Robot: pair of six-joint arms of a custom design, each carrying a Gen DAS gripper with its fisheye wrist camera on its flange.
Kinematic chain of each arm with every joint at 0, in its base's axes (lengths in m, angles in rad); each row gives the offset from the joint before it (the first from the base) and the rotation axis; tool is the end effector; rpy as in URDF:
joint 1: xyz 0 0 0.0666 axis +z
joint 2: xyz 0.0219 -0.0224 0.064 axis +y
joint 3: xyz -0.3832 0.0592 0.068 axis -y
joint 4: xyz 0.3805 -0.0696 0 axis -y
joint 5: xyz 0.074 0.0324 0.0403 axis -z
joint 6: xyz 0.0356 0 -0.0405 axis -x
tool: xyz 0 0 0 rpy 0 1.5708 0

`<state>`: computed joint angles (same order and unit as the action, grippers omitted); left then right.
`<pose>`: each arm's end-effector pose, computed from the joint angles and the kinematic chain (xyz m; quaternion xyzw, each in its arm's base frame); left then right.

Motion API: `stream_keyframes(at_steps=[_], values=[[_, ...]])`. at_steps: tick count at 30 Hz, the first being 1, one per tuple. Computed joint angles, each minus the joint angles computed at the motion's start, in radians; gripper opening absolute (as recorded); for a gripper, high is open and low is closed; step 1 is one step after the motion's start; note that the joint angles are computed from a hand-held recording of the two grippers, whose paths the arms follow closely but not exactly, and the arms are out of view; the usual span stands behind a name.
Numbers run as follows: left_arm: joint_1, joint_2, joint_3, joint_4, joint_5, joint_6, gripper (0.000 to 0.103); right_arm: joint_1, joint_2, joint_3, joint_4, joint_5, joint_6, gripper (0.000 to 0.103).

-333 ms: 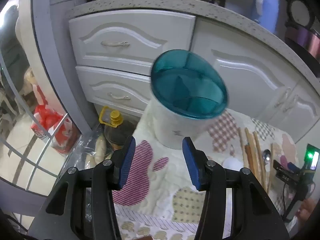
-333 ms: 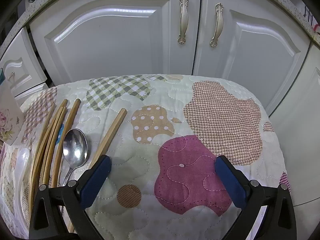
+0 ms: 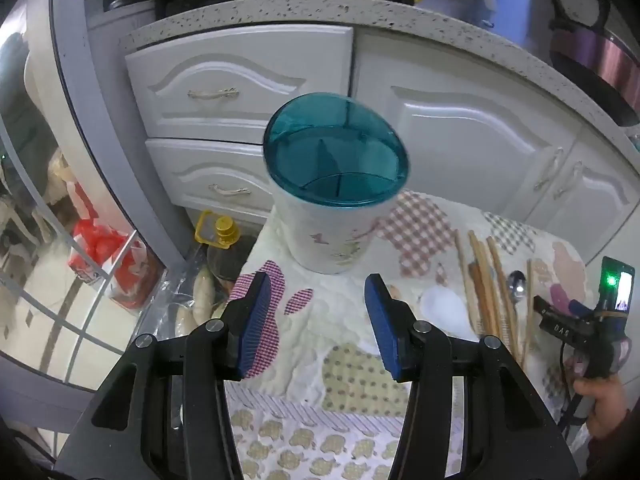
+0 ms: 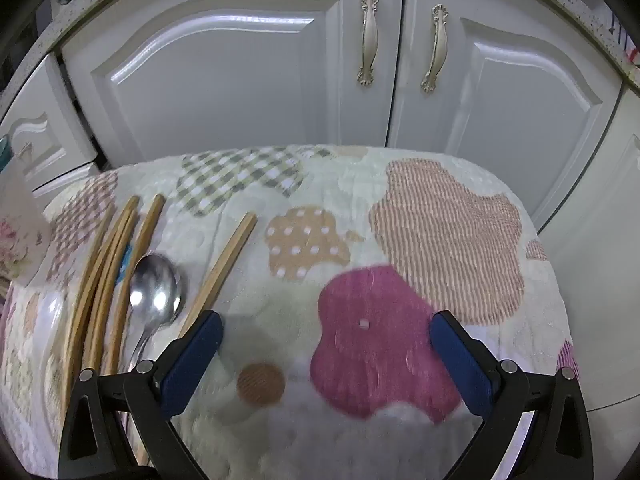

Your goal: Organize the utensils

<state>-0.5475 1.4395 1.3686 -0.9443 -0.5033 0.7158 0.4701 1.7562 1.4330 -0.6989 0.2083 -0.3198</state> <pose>0.4134 -0.2324 0.4030 -0.1463 0.9223 0.0364 0.3557 0.5177 0.2543 0.2809 -0.0438 0.9568 0.0113 0.2872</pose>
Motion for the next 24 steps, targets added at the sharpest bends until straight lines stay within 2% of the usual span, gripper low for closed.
stream_keyframes(at_steps=[3, 7, 14, 21, 24], values=[[-0.027, -0.006, 0.008, -0.002, -0.024, -0.002, 0.048, 0.021, -0.041, -0.007, -0.062, 0.011, 0.02, 0.102], [-0.034, -0.008, 0.032, 0.0, -0.014, -0.015, 0.048, 0.079, -0.145, -0.051, -0.055, 0.054, 0.032, 0.102], [-0.071, -0.022, 0.064, 0.03, -0.033, -0.044, 0.048, 0.162, -0.253, -0.007, -0.098, 0.1, 0.007, 0.102], [-0.107, -0.029, 0.096, 0.046, -0.074, -0.07, 0.049, 0.229, -0.282, 0.065, -0.1, 0.195, 0.005, 0.102], [-0.122, -0.034, 0.103, 0.058, -0.094, -0.076, 0.049, 0.238, -0.295, 0.074, -0.094, 0.179, -0.024, 0.102]])
